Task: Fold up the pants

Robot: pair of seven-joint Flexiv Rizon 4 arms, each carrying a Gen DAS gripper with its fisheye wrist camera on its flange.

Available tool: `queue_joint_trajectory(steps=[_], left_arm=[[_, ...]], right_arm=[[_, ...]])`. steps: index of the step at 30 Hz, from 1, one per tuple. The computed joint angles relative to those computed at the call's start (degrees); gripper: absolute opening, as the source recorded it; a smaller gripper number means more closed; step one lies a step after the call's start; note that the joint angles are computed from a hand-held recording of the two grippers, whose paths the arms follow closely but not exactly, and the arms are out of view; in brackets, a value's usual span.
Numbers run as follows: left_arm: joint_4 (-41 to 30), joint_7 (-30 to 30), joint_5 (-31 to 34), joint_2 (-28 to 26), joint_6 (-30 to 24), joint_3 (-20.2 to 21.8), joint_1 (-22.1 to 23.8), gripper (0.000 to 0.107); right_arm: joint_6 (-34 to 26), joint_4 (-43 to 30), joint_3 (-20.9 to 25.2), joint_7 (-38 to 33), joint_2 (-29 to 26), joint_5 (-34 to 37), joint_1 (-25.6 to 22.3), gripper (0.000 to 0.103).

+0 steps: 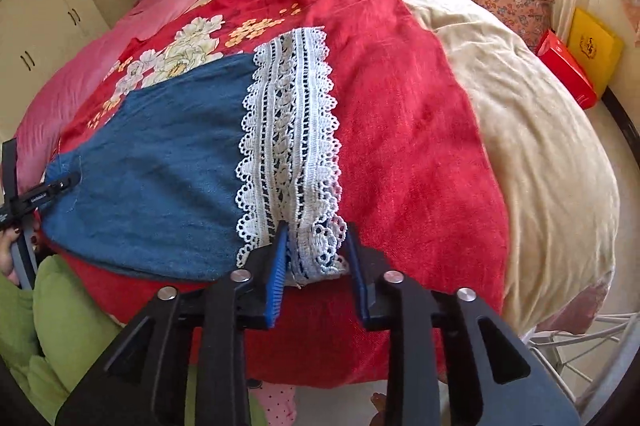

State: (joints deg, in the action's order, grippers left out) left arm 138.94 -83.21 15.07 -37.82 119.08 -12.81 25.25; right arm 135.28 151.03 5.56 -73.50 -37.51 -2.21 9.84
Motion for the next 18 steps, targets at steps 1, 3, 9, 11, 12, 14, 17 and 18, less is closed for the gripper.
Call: queue_joint_trajectory(steps=[1, 3, 9, 11, 12, 14, 17, 18], left_arm=[[0.23, -0.1, 0.2, 0.12, 0.25, -0.09, 0.21, 0.064], [1.09, -0.53, 0.66, 0.65, 1.17, -0.15, 0.61, 0.064], [3.75, -0.76, 1.36, 3.01, 4.72, 2.82, -1.9, 0.07], [4.14, -0.9, 1.86, 3.72, 4.9, 2.89, -2.2, 0.07], [4.38, -0.89, 2.1, 4.24, 5.05, 2.89, -2.61, 0.071], [4.7, -0.93, 2.49, 5.12, 5.01, 2.69, -3.44, 0.074], [4.65, -0.49, 2.52, 5.92, 4.53, 2.59, -5.82, 0.08], [4.43, -0.05, 2.44, 5.95, 4.13, 2.55, -7.01, 0.082]], right_arm=[[0.42, 0.27, -0.1, -0.07, 0.3, 0.68, 0.4, 0.035], [1.85, 0.95, -0.92, -1.03, 0.91, 3.5, 2.47, 0.037], [7.04, 1.57, -2.18, -2.61, 2.36, 11.73, 7.61, 0.047], [8.35, 1.77, -2.29, -3.96, 2.9, 13.47, 9.57, 0.054], [8.91, 1.7, -2.26, -4.68, 3.02, 14.39, 10.76, 0.056], [9.32, 1.5, -1.99, -6.31, 3.27, 14.94, 12.71, 0.06], [8.64, 0.5, -1.55, -8.57, 2.95, 15.52, 15.83, 0.06], [8.33, -0.12, -1.43, -9.13, 2.5, 15.98, 17.02, 0.061]])
